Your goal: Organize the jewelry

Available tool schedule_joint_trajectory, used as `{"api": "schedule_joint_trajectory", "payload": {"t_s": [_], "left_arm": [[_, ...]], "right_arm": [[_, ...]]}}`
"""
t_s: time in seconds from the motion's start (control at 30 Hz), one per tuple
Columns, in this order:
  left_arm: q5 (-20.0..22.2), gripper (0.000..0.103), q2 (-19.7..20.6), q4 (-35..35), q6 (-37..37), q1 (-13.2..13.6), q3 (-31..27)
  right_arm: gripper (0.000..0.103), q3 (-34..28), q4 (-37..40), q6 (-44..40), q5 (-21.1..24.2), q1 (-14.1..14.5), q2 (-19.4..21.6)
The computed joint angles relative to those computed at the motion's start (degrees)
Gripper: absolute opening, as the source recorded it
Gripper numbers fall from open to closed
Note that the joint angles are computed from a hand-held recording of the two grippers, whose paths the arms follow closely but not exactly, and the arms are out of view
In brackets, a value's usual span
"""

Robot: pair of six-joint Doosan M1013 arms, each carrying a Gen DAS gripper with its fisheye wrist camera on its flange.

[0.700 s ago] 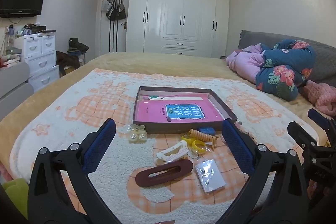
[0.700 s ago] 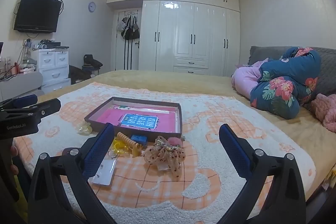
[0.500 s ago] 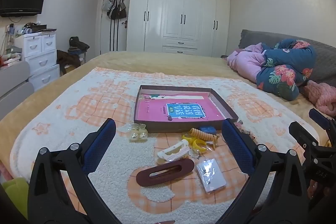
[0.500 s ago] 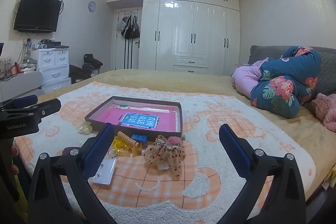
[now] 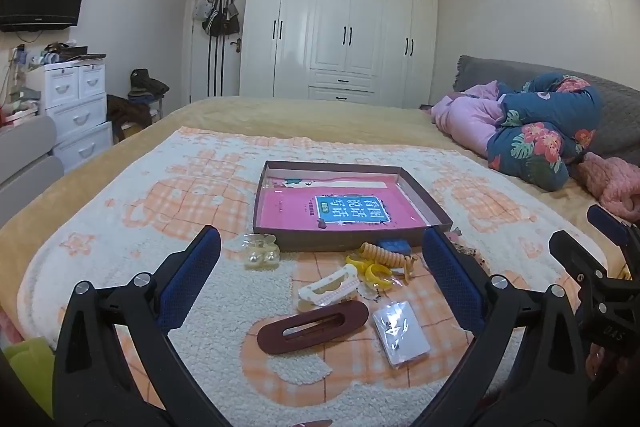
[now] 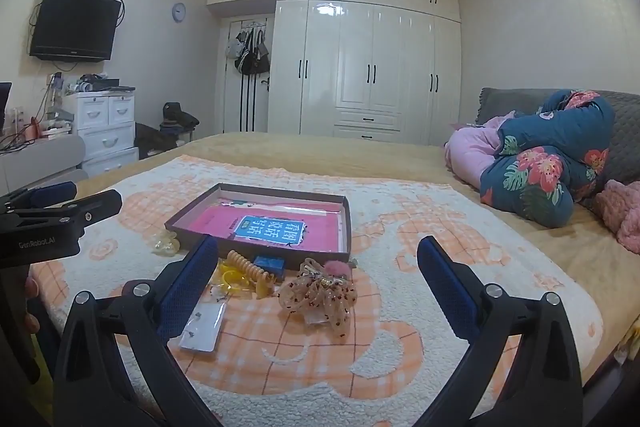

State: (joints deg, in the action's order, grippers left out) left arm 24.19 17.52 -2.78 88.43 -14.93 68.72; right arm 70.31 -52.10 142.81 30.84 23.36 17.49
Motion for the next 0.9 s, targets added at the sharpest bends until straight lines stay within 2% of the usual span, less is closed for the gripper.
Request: {"api": "schedule_joint_trajectory", "payload": {"t_s": [0.9], "left_arm": [[-0.22,0.092,0.16,1.17,-1.07,-0.43,0.09]], "right_arm": [[0.097,0.63,-2.76,2.44,-0.38,0.13,-0.66]]}}
